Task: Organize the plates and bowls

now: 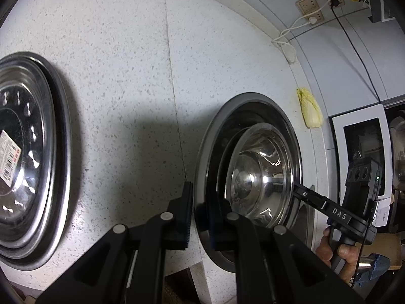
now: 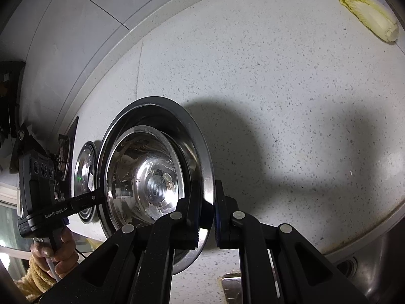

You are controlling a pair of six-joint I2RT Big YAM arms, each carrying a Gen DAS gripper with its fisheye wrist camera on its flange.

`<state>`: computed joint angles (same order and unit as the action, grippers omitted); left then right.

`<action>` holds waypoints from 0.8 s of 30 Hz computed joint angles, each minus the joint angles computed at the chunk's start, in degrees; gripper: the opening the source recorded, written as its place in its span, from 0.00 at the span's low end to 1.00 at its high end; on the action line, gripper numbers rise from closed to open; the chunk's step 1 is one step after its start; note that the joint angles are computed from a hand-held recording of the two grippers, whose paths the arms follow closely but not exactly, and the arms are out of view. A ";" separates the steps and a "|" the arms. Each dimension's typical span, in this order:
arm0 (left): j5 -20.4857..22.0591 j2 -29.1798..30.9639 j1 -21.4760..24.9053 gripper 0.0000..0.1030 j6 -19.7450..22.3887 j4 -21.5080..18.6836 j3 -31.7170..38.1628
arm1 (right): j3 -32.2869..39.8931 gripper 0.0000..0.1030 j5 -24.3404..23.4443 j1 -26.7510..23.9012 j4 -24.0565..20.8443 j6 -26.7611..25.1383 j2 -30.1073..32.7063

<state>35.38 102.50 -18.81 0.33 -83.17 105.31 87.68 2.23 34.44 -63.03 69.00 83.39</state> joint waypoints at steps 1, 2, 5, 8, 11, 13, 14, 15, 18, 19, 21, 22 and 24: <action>0.18 0.06 0.15 0.09 0.12 -0.26 0.52 | 0.45 0.08 0.16 0.00 -0.19 0.06 0.08; 0.36 0.12 0.33 0.09 0.27 -0.51 1.15 | 1.05 0.08 0.43 0.04 -0.49 0.06 0.25; 1.03 0.24 1.07 0.09 0.54 -1.09 2.83 | 3.21 0.08 1.36 0.32 -1.61 -0.18 1.02; 1.68 0.14 2.01 0.09 0.78 -1.69 4.12 | 5.45 0.08 2.08 0.68 -2.45 0.00 1.97; 2.57 -0.03 3.39 0.09 1.33 -2.73 5.16 | 7.92 0.08 2.66 1.05 -3.29 -0.27 3.17; 3.15 -0.22 4.73 0.09 1.81 -3.28 5.96 | 9.88 0.08 2.92 1.41 -3.59 -0.42 4.26; 3.48 -0.32 5.66 0.09 2.50 -3.80 6.25 | 11.29 0.08 2.97 1.63 -3.90 -0.60 5.06; 3.68 -0.26 6.21 0.09 2.69 -4.12 6.73 | 12.46 0.08 3.05 1.85 -4.13 -0.69 5.79; 4.18 -0.21 8.59 0.09 3.79 -5.43 8.14 | 17.11 0.08 3.03 2.15 -5.19 -1.58 8.76; 4.28 -0.33 9.31 0.09 4.05 -5.69 8.35 | 19.04 0.08 3.05 2.29 -5.67 -1.94 10.01; 4.59 -0.49 11.07 0.09 4.76 -6.28 8.78 | 22.69 0.08 2.95 2.58 -6.56 -2.60 12.43; 4.77 -0.48 12.00 0.09 5.19 -6.65 9.03 | 23.74 0.08 2.93 2.74 -6.77 -2.84 13.12; 5.05 -0.58 14.10 0.09 6.29 -7.32 9.33 | 27.53 0.08 2.61 3.02 -7.51 -3.59 15.67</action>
<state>40.43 101.92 -4.72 6.61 -90.50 114.63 115.21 4.84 37.47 -70.54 65.41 99.06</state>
